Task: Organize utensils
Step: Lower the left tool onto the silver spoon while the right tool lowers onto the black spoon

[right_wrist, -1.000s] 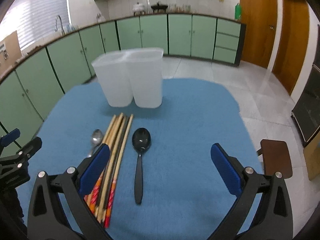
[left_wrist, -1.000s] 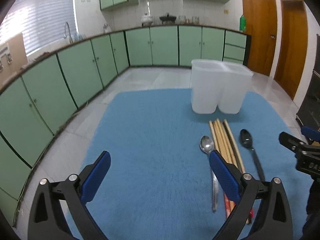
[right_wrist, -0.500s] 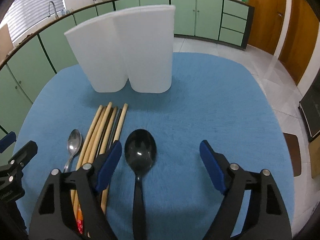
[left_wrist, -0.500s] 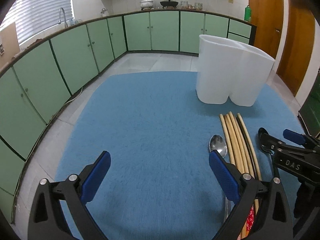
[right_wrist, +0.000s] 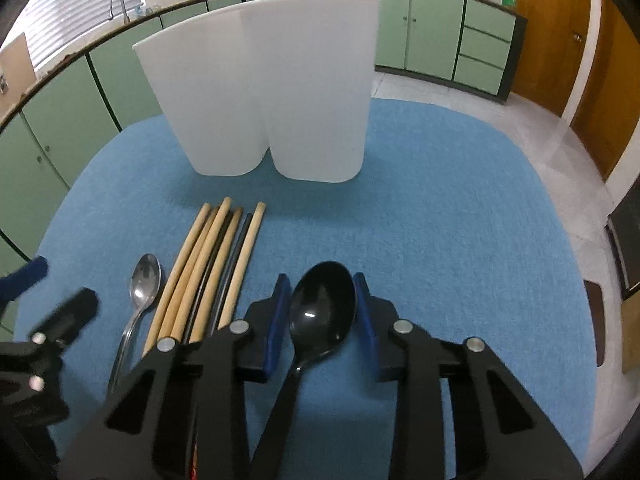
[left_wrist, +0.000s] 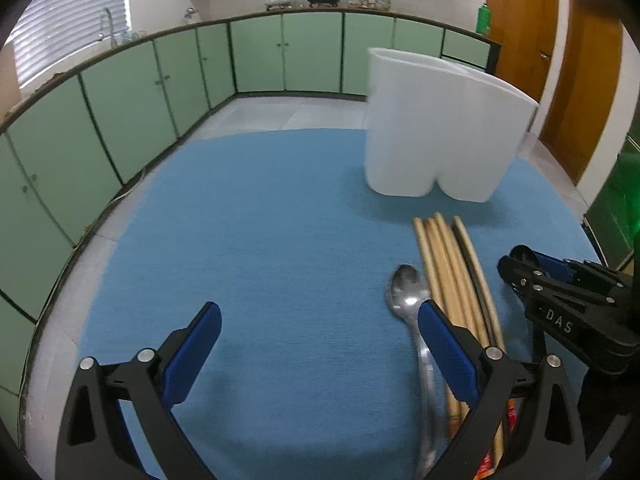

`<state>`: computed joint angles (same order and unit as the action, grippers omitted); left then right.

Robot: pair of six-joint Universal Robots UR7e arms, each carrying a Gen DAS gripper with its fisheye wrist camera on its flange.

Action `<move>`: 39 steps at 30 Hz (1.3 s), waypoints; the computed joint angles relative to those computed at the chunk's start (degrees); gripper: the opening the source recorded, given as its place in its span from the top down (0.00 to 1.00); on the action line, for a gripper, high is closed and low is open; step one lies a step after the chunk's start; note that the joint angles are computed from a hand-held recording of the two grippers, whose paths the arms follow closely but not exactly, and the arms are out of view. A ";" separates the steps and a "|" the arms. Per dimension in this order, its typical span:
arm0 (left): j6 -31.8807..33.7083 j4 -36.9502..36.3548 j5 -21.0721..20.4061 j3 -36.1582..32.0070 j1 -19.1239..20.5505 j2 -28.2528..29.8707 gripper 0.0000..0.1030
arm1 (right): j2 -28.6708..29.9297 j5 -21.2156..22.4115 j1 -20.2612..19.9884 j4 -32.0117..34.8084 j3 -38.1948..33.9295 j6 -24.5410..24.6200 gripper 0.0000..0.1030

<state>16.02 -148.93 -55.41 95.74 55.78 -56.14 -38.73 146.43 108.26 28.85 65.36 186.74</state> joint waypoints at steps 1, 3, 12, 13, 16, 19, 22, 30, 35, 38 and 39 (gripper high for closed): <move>0.29 0.18 -0.14 0.05 -0.15 0.26 0.07 | -0.49 -0.09 -0.05 -0.10 0.55 0.24 0.70; 0.86 0.69 0.33 -0.09 -0.40 1.06 0.07 | -1.45 -0.41 -0.20 -0.63 1.74 -0.01 0.70; -0.27 3.56 1.62 -2.79 0.47 4.00 0.05 | -3.30 -2.76 -0.61 -1.58 3.36 -3.31 0.70; -0.13 3.59 1.52 -3.04 0.56 4.14 0.05 | -3.51 -3.40 -0.78 -1.60 3.30 -4.10 0.70; 1.02 3.49 1.76 -3.43 0.81 4.19 0.05 | -3.86 -3.46 -0.45 -2.23 3.91 -6.52 0.65; 0.59 3.68 1.85 -4.53 1.51 4.36 0.05 | -4.82 -3.77 -0.76 -2.64 4.42 -6.56 0.39; 0.80 4.04 2.06 -5.69 1.93 4.68 0.06 | -6.46 -4.41 -0.77 -2.52 5.90 -3.57 0.33; 0.05 5.14 -0.39 -7.38 1.88 4.97 0.07 | -4.10 -3.54 -0.70 2.71 2.48 4.47 0.32; 0.89 5.62 0.71 -10.15 1.86 7.49 0.07 | -1.55 -1.76 -0.94 6.87 -1.50 7.04 0.45; 0.75 7.92 0.76 -13.55 2.45 9.70 0.10 | -0.71 -1.16 -1.10 8.18 -3.00 6.91 0.62; 1.09 7.54 0.44 -14.23 2.59 10.17 0.11 | -0.78 -1.36 -1.22 8.32 -3.12 6.74 0.67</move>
<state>17.11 -141.38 -54.97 81.50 58.37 -45.97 -39.51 145.08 107.04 37.17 62.24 193.48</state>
